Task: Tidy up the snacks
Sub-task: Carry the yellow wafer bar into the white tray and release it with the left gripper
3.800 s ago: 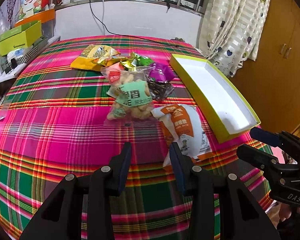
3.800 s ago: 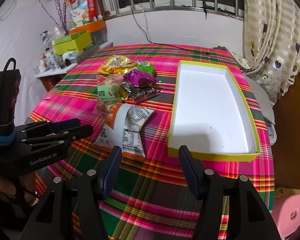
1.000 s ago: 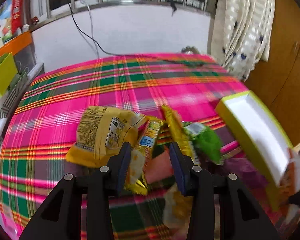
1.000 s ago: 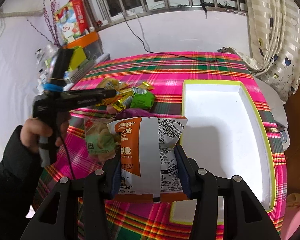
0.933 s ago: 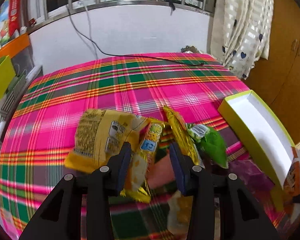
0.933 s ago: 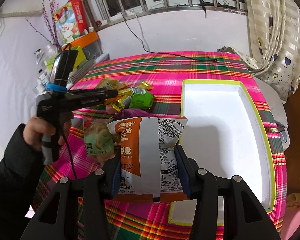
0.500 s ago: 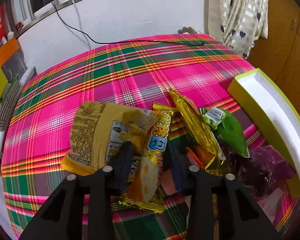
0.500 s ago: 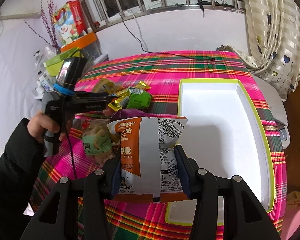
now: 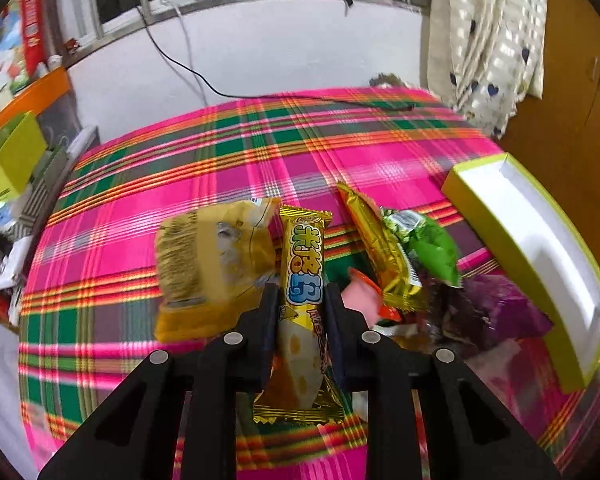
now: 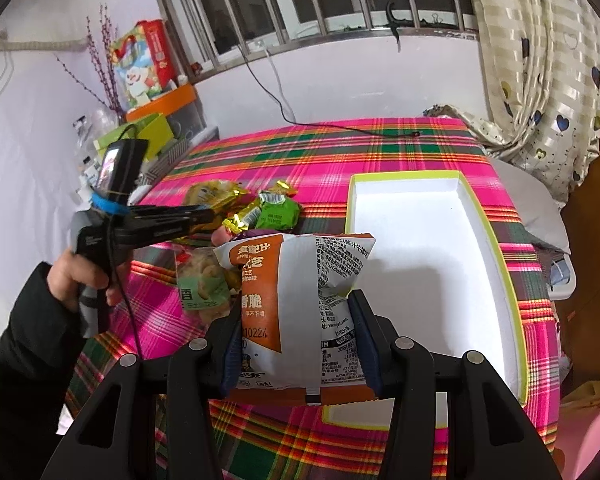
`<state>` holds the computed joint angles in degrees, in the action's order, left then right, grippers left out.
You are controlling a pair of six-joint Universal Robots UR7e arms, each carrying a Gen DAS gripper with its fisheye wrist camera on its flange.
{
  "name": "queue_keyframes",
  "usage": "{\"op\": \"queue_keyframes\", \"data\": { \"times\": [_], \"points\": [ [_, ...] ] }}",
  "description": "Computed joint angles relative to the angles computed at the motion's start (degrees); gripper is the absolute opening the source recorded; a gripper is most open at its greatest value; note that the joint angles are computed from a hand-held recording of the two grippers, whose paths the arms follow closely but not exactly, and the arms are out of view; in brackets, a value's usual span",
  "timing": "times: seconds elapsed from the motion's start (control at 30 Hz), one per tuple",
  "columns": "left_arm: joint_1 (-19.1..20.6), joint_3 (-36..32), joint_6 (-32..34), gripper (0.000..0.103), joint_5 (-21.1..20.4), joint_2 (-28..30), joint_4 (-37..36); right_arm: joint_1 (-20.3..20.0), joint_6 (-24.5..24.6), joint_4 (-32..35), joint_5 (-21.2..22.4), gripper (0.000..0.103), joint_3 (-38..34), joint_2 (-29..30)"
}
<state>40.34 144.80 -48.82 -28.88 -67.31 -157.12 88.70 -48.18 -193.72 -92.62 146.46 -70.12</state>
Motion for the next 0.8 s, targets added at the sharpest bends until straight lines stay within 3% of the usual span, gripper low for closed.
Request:
{"op": "queue_keyframes", "data": {
  "times": [0.13,0.33,0.53,0.8],
  "points": [
    [-4.38,1.65,-7.47,0.023,0.77,-3.25,5.64,-0.95,-0.57,0.31,1.32,0.046,0.9,-2.05],
    [-10.6,2.4,-14.79,0.023,0.43,-4.1,8.14,-3.47,-0.97,0.75,3.04,0.046,2.06,-5.24],
    [-13.85,0.6,-13.49,0.024,-1.33,0.93,0.75,-6.89,-1.64,1.68,4.93,0.046,2.99,-8.77],
    [-11.99,-6.15,-5.73,0.024,-4.62,10.38,-8.98,-11.91,-2.35,3.57,7.03,0.046,2.68,-12.28]
  ]
}}
